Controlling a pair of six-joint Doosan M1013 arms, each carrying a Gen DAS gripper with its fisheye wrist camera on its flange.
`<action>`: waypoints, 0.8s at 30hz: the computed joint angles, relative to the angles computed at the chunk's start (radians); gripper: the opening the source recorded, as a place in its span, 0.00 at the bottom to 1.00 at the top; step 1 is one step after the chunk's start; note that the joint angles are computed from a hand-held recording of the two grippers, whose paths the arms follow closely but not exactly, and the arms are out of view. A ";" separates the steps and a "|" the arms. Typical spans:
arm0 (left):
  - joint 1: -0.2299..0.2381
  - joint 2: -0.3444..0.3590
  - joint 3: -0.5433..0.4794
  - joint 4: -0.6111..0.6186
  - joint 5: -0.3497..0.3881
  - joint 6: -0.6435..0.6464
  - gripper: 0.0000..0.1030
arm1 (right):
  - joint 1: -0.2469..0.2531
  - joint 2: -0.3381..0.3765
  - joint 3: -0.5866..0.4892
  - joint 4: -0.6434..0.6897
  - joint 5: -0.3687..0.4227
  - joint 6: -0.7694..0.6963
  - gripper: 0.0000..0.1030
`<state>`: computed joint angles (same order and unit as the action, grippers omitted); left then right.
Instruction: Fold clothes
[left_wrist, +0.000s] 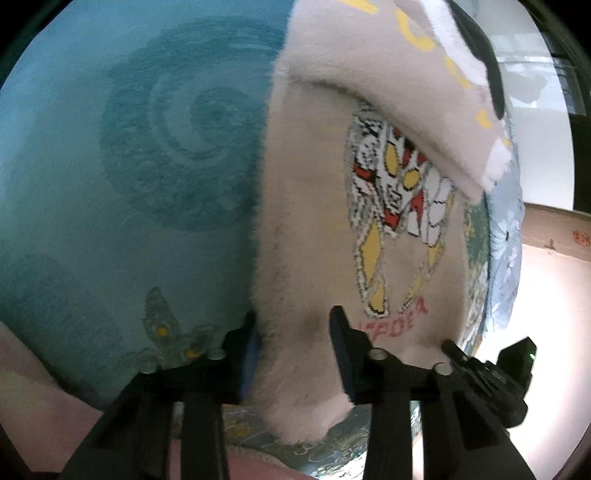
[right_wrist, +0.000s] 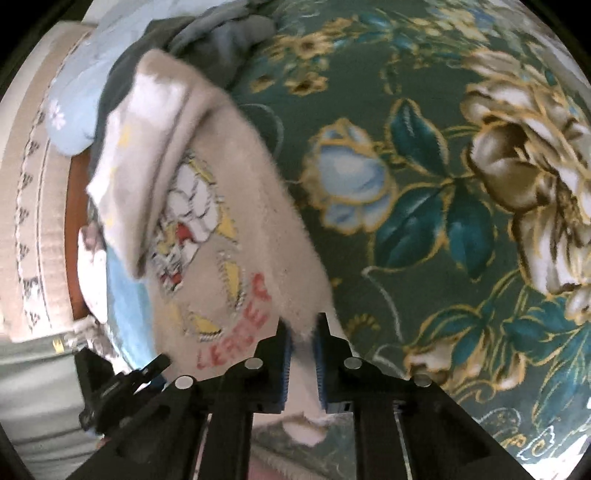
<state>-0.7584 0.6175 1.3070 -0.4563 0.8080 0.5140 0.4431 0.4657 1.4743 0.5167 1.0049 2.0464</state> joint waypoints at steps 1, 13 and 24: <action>0.004 -0.011 0.010 0.005 0.002 -0.005 0.24 | 0.000 -0.003 -0.005 0.007 0.004 -0.011 0.10; 0.010 -0.076 0.021 0.059 -0.033 0.005 0.10 | -0.003 -0.044 -0.055 0.107 -0.004 -0.127 0.10; 0.014 -0.143 0.065 -0.060 -0.032 0.131 0.10 | -0.023 -0.076 -0.057 0.157 0.044 -0.131 0.09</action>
